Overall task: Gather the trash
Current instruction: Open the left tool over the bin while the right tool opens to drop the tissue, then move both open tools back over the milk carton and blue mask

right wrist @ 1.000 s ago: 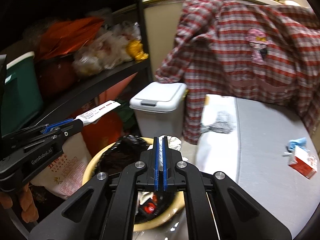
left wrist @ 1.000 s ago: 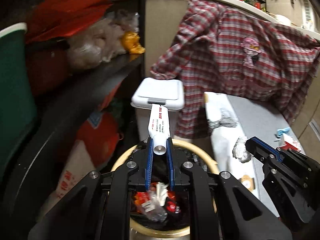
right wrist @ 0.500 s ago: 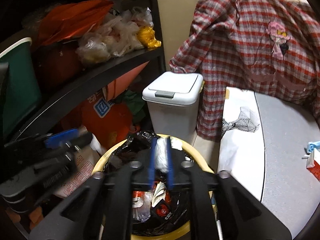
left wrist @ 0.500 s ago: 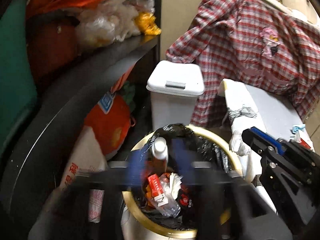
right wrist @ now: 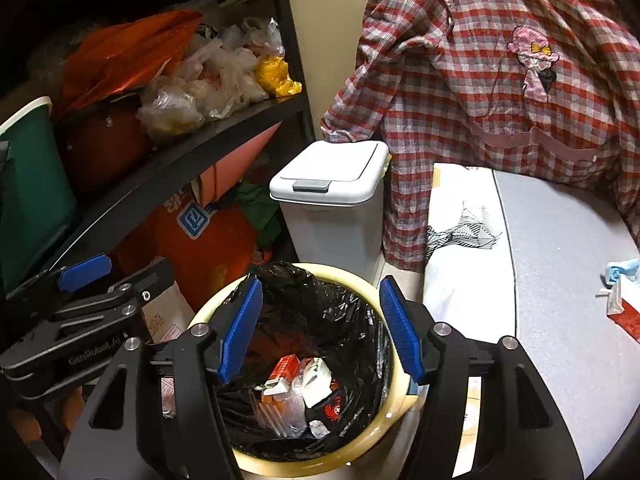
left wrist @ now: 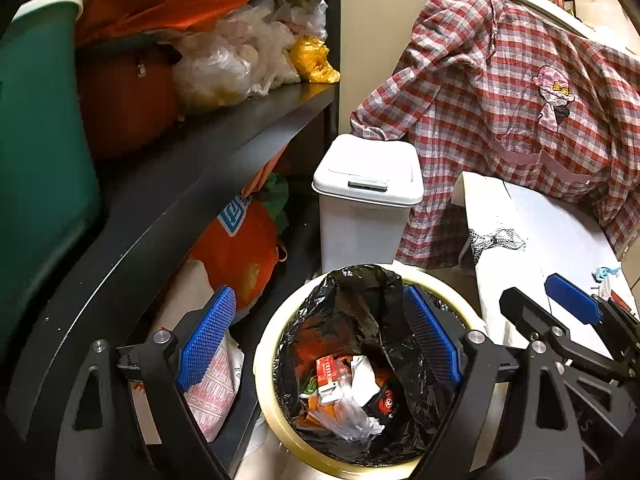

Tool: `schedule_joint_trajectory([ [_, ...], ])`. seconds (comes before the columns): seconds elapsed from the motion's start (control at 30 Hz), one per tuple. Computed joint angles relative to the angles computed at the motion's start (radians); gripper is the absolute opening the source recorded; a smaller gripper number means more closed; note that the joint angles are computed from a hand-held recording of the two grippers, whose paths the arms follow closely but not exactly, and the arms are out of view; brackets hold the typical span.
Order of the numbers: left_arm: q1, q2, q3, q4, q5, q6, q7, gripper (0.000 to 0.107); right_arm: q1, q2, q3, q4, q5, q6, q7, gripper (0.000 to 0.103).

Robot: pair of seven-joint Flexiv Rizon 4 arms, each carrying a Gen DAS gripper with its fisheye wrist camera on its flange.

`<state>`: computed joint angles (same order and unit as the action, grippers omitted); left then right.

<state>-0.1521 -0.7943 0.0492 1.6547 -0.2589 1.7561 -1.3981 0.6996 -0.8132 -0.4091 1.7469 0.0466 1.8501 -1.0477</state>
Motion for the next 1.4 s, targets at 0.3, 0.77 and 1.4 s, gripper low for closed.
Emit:
schedule_joint_trajectory([
  [0.3, -0.011, 0.033, -0.026, 0.047, 0.021, 0.061, 0.007, 0.084, 0.066, 0.049, -0.074, 0.097, 0.071, 0.046, -0.032, 0.067],
  [0.77, 0.016, 0.006, -0.227, 0.018, 0.128, 0.176, 0.028, 0.088, 0.091, 0.111, -0.23, 0.319, 0.289, 0.157, -0.256, 0.074],
  [1.4, -0.155, -0.122, -0.163, -0.193, 0.057, 0.039, 0.065, 0.088, -0.469, -0.022, -0.011, 0.15, 0.122, 0.061, -0.165, 0.076],
])
